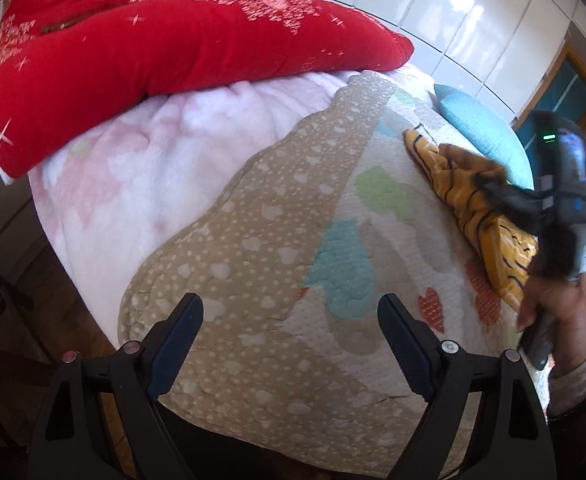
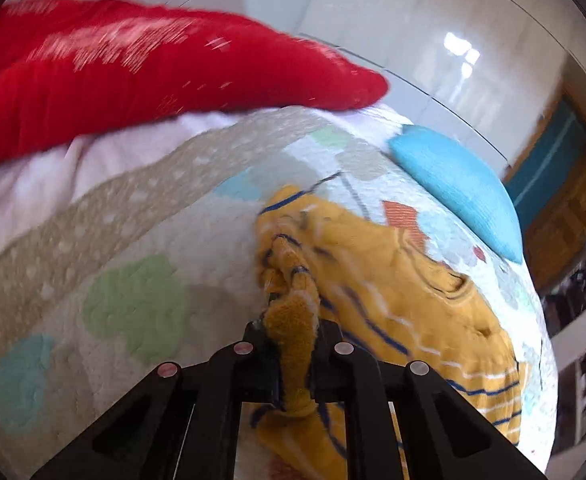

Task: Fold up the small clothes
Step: 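Grasp the striped sweater edge with the right gripper and fold it over lengthwise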

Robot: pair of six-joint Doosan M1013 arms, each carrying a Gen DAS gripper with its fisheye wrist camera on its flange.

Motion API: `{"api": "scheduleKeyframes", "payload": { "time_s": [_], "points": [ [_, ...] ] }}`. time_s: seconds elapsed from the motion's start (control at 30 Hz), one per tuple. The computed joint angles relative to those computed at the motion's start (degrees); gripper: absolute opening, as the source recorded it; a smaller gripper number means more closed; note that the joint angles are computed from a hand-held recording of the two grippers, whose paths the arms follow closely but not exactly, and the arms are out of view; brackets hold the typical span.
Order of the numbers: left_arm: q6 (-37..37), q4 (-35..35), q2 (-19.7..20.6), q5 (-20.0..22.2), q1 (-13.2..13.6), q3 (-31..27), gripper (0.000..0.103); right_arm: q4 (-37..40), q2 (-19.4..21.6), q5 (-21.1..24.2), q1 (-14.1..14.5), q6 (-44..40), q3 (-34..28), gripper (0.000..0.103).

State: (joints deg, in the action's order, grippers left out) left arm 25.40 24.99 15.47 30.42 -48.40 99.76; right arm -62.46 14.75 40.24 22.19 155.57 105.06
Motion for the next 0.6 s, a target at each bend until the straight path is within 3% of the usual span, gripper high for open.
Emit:
{"api": "scheduleKeyframes", "payload": {
  "time_s": [0.13,0.27,0.33,0.47,0.5,0.53,0.6],
  "points": [
    [2.3,1.0,0.5,0.4,-2.1,-2.2,0.088,-0.1,-10.7,-5.7,-7.8,15.0,8.0,0.009],
    [7.6,-0.8,2.3,1.2,-4.0,-5.1,0.088,2.2,-19.1,-7.2,-14.9,23.7,16.9,0.009],
    [10.7,-2.8,3.6,1.9,-4.9,-6.7,0.088,7.7,-20.7,-8.8,-18.3,21.6,20.2,0.009],
    [18.4,-8.7,6.3,3.0,-6.2,-10.2,0.088,21.2,-22.9,-20.5,-25.2,13.8,26.8,0.01],
    [20.3,-9.8,7.0,3.5,-6.6,-11.3,0.088,22.3,-23.6,-23.7,-26.2,13.4,28.0,0.01],
    [21.3,-10.2,7.4,3.9,-6.9,-12.0,0.088,21.6,-24.0,-25.3,-26.7,14.7,28.6,0.017],
    [23.1,-10.4,8.4,4.9,-7.8,-13.7,0.088,18.8,-24.7,-25.4,-27.0,17.7,28.9,0.026]
  ]
}}
